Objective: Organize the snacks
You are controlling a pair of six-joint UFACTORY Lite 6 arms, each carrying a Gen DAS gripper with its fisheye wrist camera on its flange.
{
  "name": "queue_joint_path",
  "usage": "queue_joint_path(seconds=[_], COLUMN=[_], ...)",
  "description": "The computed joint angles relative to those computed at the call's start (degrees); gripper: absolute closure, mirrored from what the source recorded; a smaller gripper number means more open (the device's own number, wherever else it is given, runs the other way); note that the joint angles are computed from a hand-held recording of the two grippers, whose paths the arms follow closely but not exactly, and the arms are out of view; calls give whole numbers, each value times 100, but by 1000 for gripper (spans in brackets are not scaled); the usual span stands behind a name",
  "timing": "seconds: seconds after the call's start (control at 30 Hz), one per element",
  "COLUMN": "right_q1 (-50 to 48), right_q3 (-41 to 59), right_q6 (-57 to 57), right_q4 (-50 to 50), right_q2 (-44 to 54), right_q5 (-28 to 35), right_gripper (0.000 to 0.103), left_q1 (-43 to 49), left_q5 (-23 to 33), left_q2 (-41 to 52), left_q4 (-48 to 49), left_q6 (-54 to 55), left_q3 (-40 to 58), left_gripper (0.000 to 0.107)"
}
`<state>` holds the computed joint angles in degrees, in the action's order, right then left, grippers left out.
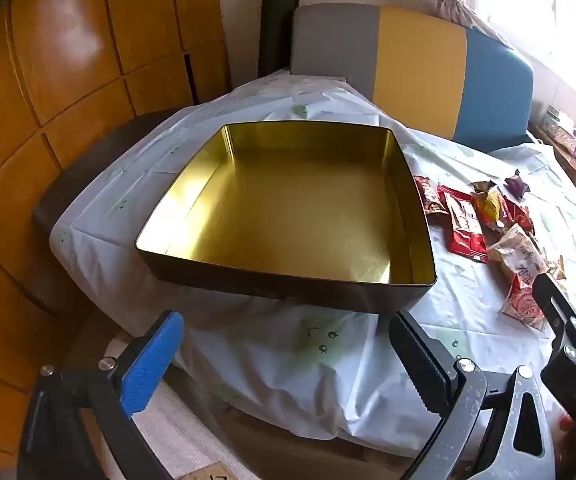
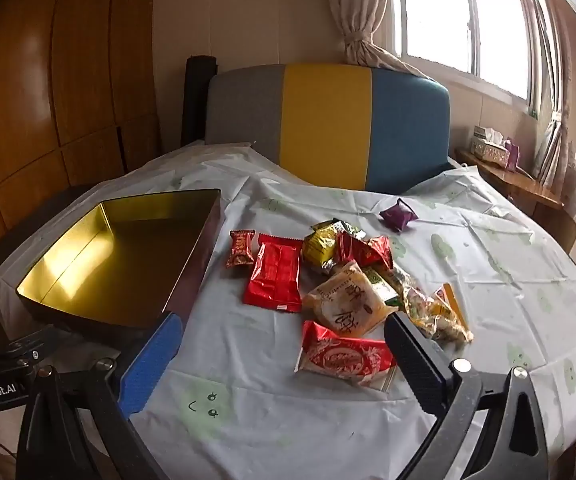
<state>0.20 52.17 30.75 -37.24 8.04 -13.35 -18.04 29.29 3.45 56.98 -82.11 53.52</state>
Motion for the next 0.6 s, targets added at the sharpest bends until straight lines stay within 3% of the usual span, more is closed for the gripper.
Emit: queue_joint_path(seconds=[0.13, 0.27, 0.6], right_q1=[152, 74, 94], right_q3=[-2, -106, -58], right_q6=[-695, 359, 790], right_q4=[606, -383, -786], right_q2=[28, -22, 37], right_q5=[47, -21, 78], right_gripper=[0, 0, 0], left_q1=[-2, -233, -50], left_q5=[14, 303, 16], left_q2=[-27, 163, -21], left_q4=[58, -86, 148], left_q6=[-95, -101, -85], left_q3=[-30, 264, -38], left_gripper=[4, 4, 4])
